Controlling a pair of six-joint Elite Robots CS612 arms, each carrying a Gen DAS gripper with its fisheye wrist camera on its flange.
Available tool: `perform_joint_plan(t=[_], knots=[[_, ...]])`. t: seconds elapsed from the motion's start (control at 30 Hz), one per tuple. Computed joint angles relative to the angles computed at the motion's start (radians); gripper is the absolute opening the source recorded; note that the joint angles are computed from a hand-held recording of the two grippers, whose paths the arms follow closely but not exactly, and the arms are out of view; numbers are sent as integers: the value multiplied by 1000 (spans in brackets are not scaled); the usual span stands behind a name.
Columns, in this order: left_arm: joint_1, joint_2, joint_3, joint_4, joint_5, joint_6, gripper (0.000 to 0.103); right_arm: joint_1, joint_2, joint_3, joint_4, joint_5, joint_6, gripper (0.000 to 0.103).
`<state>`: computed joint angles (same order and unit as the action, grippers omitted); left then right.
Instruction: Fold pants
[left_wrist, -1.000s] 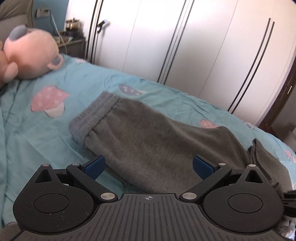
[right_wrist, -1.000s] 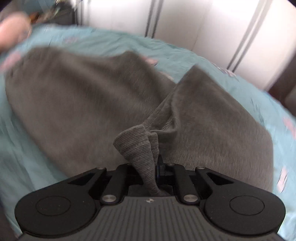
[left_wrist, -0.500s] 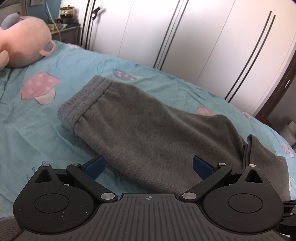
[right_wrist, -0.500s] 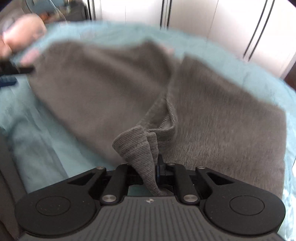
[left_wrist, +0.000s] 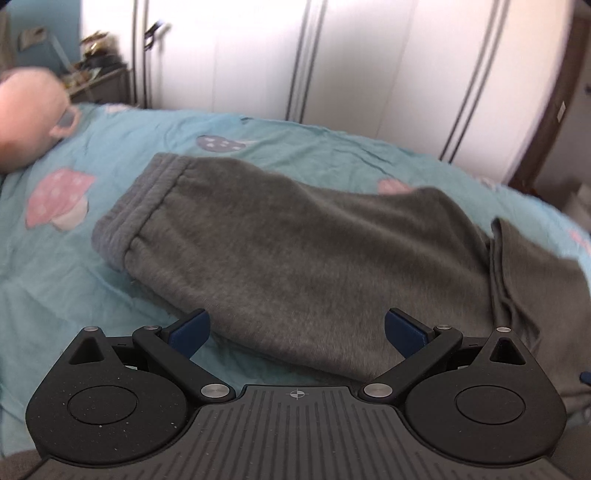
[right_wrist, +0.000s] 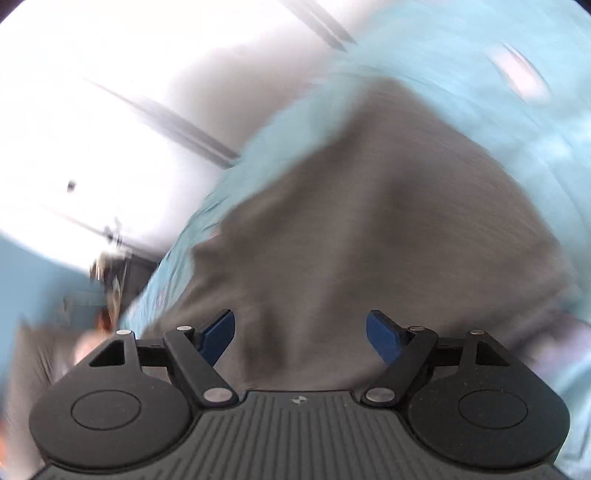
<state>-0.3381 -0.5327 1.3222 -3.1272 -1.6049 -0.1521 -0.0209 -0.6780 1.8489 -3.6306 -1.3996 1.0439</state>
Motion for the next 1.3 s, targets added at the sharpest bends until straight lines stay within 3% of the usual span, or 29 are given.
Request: perform_joint_plan(t=[0.03, 0.07, 0.1, 0.2, 0.27, 0.3, 0.4, 0.47, 0.63, 0.67, 0.7, 0.73, 0.87, 0.93, 1.03, 1.1, 1.13, 1.17, 1.2, 1.27, 1.3], knots=[[-2, -1, -2, 10, 1, 18, 103, -6, 4, 10, 12, -17, 43, 63], [-4, -1, -1, 9, 4, 28, 103, -8, 6, 25, 9, -43, 80, 45], [-6, 0, -1, 3, -1, 39, 103, -5, 10, 35, -20, -81, 118, 44], [-13, 0, -14, 11, -19, 72, 103, 44, 3, 52, -58, -337, 191, 51], [-23, 15, -46, 17, -37, 75, 103, 64, 4, 65, -109, -427, 220, 55], [-29, 27, -73, 35, -49, 85, 103, 62, 14, 65, -160, -413, 225, 57], [-53, 70, -169, 103, -41, 99, 103, 37, 51, 61, -251, -262, 230, 69], [-70, 103, -234, 117, -33, 123, 103, 44, 69, 54, -245, -269, 253, 68], [-108, 195, -410, 178, 46, 217, 103, 32, 126, 52, -412, -256, 372, 69], [-118, 211, -436, 187, 90, 244, 99, 33, 130, 49, -420, -258, 374, 69], [-122, 224, -459, 200, 102, 273, 87, 34, 131, 46, -420, -261, 369, 71], [-118, 229, -476, 230, 73, 278, 83, 36, 133, 44, -422, -262, 365, 72], [-79, 267, -586, 453, -237, 196, 81, 31, 138, 36, -424, -249, 345, 75], [-80, 298, -643, 498, -278, 214, 78, 19, 138, 39, -435, -235, 341, 76], [-105, 330, -706, 517, -180, 227, 73, 20, 138, 51, -446, -236, 334, 76], [-116, 357, -761, 493, -113, 159, 67, 20, 142, 48, -451, -236, 336, 77], [-128, 357, -758, 445, -31, 126, 64, 21, 143, 48, -456, -236, 340, 77], [-135, 346, -734, 386, 34, 124, 66, 21, 145, 50, -462, -237, 344, 77], [-136, 325, -693, 339, 56, 118, 76, 20, 144, 51, -463, -235, 344, 77], [-126, 271, -595, 287, -24, 129, 95, 20, 140, 56, -462, -235, 347, 77], [-113, 240, -535, 268, -115, 146, 96, 21, 135, 60, -463, -238, 349, 77]])
